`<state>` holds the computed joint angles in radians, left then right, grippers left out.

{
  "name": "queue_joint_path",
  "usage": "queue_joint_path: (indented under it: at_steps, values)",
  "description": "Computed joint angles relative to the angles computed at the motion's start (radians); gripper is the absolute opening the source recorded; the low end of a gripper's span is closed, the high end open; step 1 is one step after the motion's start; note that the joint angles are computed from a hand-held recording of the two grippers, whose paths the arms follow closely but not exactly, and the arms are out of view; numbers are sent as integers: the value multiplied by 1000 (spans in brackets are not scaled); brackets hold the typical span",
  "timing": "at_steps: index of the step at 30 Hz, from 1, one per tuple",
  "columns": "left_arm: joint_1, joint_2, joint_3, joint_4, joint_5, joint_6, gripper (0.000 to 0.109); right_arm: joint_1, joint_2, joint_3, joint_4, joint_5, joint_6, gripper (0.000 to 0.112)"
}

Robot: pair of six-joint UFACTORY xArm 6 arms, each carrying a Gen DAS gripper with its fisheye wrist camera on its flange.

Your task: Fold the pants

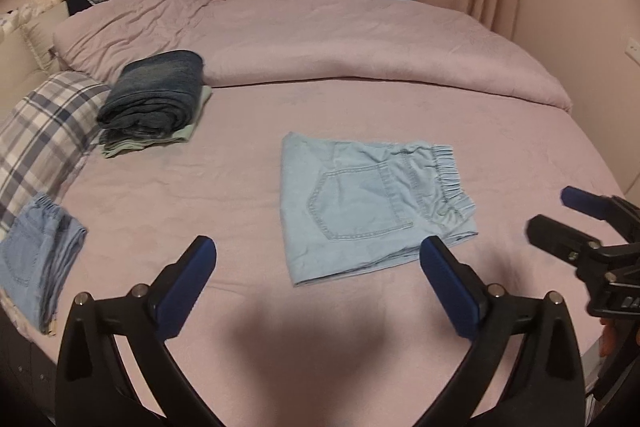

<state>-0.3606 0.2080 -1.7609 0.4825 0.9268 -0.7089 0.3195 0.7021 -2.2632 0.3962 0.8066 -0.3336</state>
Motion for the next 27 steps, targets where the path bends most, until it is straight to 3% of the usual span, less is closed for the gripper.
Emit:
queue_joint_path:
  at_steps: [4, 8, 27]
  values:
    - [-12, 7, -25, 42, 55, -6, 102, 5, -1, -8, -9, 7, 9, 95]
    - [-13, -3, -16, 20, 54, -3, 102, 10, 19, -54, -32, 34, 21, 102]
    - [-6, 20, -38, 0, 73, -18, 102, 27, 82, -159, -106, 110, 77, 102]
